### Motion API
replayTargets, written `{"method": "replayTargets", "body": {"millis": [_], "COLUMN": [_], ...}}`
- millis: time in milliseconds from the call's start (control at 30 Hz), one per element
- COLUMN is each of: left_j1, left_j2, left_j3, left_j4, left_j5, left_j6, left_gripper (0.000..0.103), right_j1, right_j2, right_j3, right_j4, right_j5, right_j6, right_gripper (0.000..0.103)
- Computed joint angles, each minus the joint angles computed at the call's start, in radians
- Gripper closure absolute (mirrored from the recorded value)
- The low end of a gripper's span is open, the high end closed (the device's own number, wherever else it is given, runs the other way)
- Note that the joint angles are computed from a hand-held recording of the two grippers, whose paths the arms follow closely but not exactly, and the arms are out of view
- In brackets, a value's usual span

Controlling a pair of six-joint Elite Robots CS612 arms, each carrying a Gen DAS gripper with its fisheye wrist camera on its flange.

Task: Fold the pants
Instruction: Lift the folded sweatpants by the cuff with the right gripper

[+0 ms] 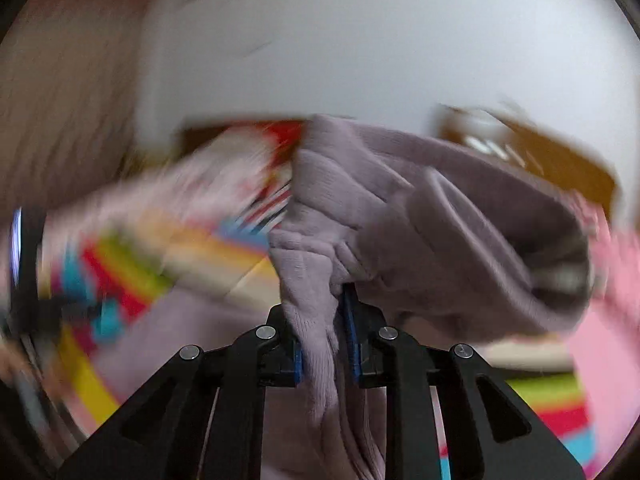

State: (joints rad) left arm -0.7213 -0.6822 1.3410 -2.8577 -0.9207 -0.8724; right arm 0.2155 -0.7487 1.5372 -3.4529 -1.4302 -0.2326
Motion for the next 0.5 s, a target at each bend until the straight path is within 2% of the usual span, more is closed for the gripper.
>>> {"method": "replayTargets", "body": {"millis": [67, 100, 133, 200, 233, 267, 333, 367, 400, 433, 467, 500], "left_j1": [0.001, 0.002, 0.004, 0.008, 0.008, 0.011, 0.013, 0.017, 0.020, 0.025, 0.030, 0.034], "left_j2": [-0.023, -0.034, -0.042, -0.057, -0.063, -0.066, -0.064, -0.060, -0.055, -0.049, -0.042, -0.035], "left_j3": [0.045, 0.062, 0.076, 0.110, 0.123, 0.136, 0.148, 0.155, 0.155, 0.154, 0.154, 0.153], "left_j4": [0.028, 0.046, 0.065, 0.065, 0.055, 0.030, -0.034, -0.090, -0.130, -0.177, -0.231, -0.281], "left_j5": [0.009, 0.008, 0.003, -0.027, -0.038, -0.059, -0.099, -0.135, -0.165, -0.200, -0.240, -0.280], "left_j6": [-0.057, -0.078, -0.098, -0.124, -0.131, -0.132, -0.125, -0.117, -0.113, -0.112, -0.110, -0.107], "left_gripper": [0.002, 0.002, 0.002, 0.002, 0.002, 0.002, 0.002, 0.002, 0.002, 0.002, 0.002, 0.002], "right_j1": [0.078, 0.102, 0.128, 0.162, 0.168, 0.166, 0.154, 0.146, 0.129, 0.104, 0.091, 0.065], "right_j2": [0.035, 0.056, 0.090, 0.129, 0.141, 0.142, 0.127, 0.115, 0.100, 0.074, 0.053, 0.028], "right_j3": [-0.050, -0.059, -0.061, -0.063, -0.062, -0.061, -0.053, -0.045, -0.030, -0.007, 0.012, 0.033], "right_j4": [0.188, 0.229, 0.229, 0.103, 0.051, 0.040, 0.069, 0.088, 0.101, 0.129, 0.146, 0.173], "right_j5": [-0.054, -0.079, -0.119, -0.238, -0.267, -0.264, -0.236, -0.210, -0.155, -0.064, 0.006, 0.111], "right_j6": [-0.209, -0.314, -0.419, -0.554, -0.576, -0.574, -0.551, -0.535, -0.513, -0.485, -0.461, -0.416], "right_gripper": [0.082, 0.082, 0.081, 0.077, 0.077, 0.076, 0.070, 0.061, 0.056, 0.044, 0.037, 0.037]}}
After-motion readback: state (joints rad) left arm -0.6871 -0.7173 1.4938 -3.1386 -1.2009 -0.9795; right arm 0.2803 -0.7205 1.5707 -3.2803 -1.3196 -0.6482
